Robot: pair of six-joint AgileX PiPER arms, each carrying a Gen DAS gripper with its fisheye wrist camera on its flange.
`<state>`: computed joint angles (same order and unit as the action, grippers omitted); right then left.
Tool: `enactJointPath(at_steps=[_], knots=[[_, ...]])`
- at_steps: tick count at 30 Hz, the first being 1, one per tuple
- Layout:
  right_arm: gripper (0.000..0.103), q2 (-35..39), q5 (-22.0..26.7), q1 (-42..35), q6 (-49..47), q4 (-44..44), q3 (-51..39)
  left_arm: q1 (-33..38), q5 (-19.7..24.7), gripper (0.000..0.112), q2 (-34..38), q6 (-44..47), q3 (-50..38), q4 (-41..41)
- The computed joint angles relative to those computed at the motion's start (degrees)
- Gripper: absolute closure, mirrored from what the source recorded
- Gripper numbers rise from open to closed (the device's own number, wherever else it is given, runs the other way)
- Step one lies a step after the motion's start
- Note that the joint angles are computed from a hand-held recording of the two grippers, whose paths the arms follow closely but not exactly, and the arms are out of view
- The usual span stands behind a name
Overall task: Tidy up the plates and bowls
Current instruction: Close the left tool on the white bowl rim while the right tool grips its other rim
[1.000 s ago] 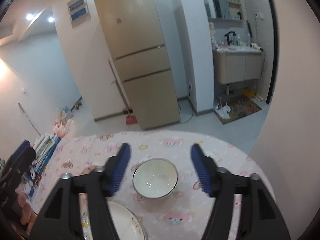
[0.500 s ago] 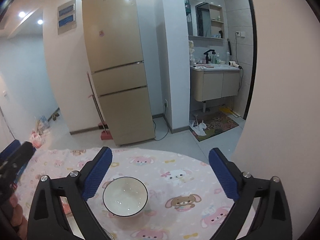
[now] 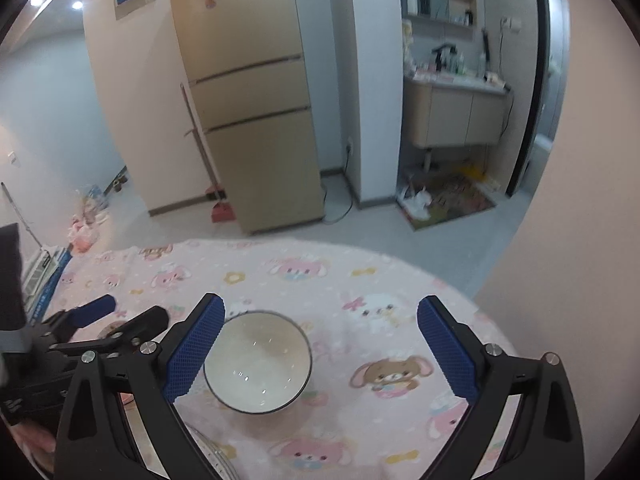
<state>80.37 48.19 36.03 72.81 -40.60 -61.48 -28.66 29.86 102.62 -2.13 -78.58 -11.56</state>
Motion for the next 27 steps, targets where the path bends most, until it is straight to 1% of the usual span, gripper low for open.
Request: enactJointPath(at_steps=[2,3,5,6,7,9,12,14,16,18,20,21,22,27], knots=[[0.013,1.25,-3.69,-3.82,-8.07,7.81,-0.18,-0.49,2.10,0.021,3.19,-1.72,-2.63,2.29],[0.017,1.85,-5.60,-5.72,-11.88,11.86,0.14,-0.44,3.52,0.024,4.87,-2.55,-4.20,2.83],[0.024,3.98,-7.47,-8.53,-17.16,18.53,0.23,0.46,5.89,0.040,6.77,-2.25,-5.32,1.14],[0.029,5.30,-7.57,-9.75,-19.31,21.13,-0.06,0.84,7.21,0.044,8.04,-1.75,-6.33,-0.26],[0.030,6.65,-7.49,-10.37,-20.62,22.68,-0.24,1.13,8.04,0.048,9.03,-0.81,-7.01,-1.76],[0.032,9.02,-7.95,-11.71,-23.82,25.09,-0.36,1.41,8.71,0.048,10.49,1.92,-7.53,-4.56],[0.040,12.21,-7.90,-13.72,-28.71,30.23,-0.88,0.28,8.78,0.052,11.93,1.17,-8.28,-2.81],[0.042,14.50,-7.54,-14.53,-31.53,32.70,-2.08,-0.48,9.64,0.064,12.87,1.13,-9.01,-2.34],[0.044,16.40,-7.08,-14.69,-31.72,33.06,-3.13,-0.97,11.57,0.073,14.18,1.66,-10.13,-3.11],[0.045,17.70,-6.77,-14.17,-30.72,31.91,-3.75,-1.11,12.95,0.074,15.26,2.32,-11.20,-3.94],[0.055,19.00,-6.75,-14.08,-32.95,33.35,-4.27,-1.41,13.83,0.076,16.25,1.51,-12.07,-3.59],[0.063,19.73,-6.50,-14.04,-34.34,34.54,-4.62,-1.49,14.22,0.077,16.75,1.24,-12.52,-3.36],[0.068,20.50,-6.12,-14.01,-35.26,35.48,-5.24,-1.49,14.67,0.078,17.12,1.29,-12.87,-3.43],[0.074,23.69,-5.44,-12.82,-35.67,35.94,-6.98,-0.73,16.92,0.078,18.80,3.86,-14.35,-7.21]])
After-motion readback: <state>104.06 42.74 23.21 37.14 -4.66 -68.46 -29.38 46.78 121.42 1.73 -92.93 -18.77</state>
